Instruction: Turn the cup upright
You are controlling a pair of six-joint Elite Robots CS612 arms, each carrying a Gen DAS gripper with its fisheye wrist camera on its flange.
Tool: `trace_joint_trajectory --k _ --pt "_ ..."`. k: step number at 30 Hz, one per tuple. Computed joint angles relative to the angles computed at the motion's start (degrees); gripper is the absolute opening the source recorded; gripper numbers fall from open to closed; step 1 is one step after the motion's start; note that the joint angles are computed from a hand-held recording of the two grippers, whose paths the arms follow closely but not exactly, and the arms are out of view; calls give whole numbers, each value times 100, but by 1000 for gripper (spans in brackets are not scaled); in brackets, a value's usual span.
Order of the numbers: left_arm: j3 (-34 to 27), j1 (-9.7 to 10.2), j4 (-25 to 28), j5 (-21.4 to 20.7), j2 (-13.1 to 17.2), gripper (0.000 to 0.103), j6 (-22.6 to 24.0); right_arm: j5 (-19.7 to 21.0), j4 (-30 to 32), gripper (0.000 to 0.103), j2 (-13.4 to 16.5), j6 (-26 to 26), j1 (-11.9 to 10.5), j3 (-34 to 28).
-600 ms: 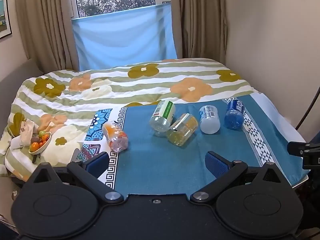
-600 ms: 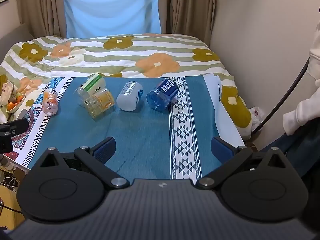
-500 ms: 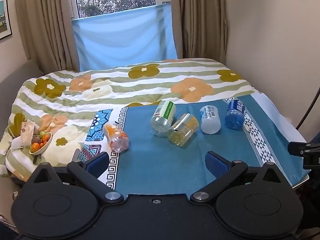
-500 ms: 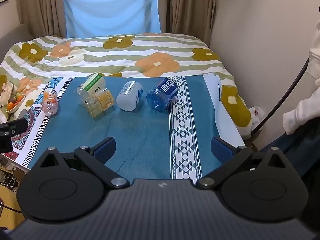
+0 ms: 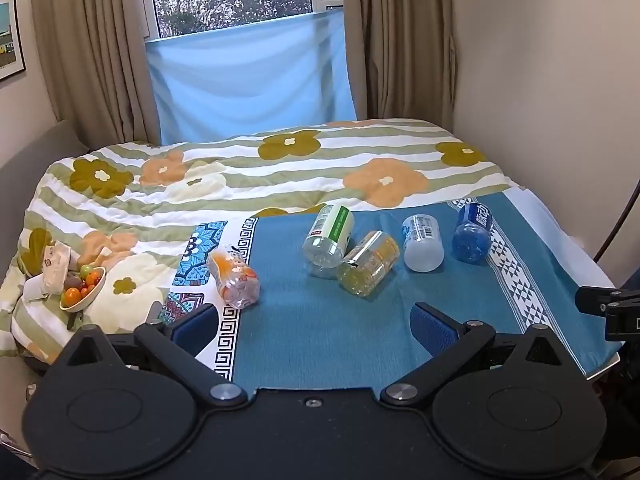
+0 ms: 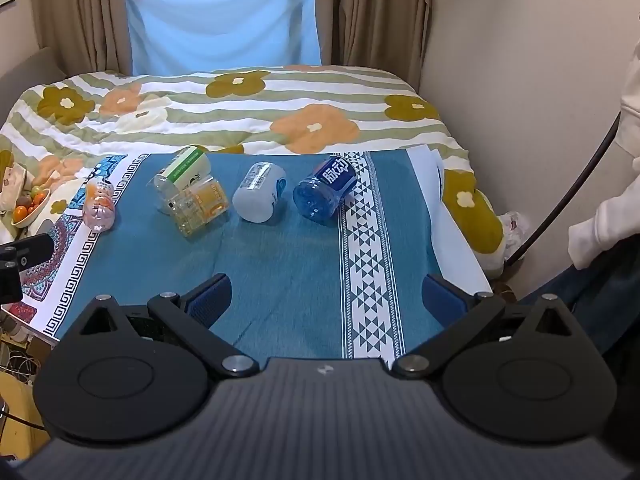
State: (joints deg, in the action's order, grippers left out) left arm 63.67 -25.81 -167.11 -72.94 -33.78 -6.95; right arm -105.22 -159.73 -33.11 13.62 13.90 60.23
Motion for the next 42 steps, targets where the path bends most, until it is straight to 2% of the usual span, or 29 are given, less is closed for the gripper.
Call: trace_joint_trajectory --k 18,42 --pt "-159 10 131 -43 65 103 7 -4 79 103 20 55 7 -50" --pt "-103 6 23 -70 62 103 56 34 126 103 41 73 -9 -71"
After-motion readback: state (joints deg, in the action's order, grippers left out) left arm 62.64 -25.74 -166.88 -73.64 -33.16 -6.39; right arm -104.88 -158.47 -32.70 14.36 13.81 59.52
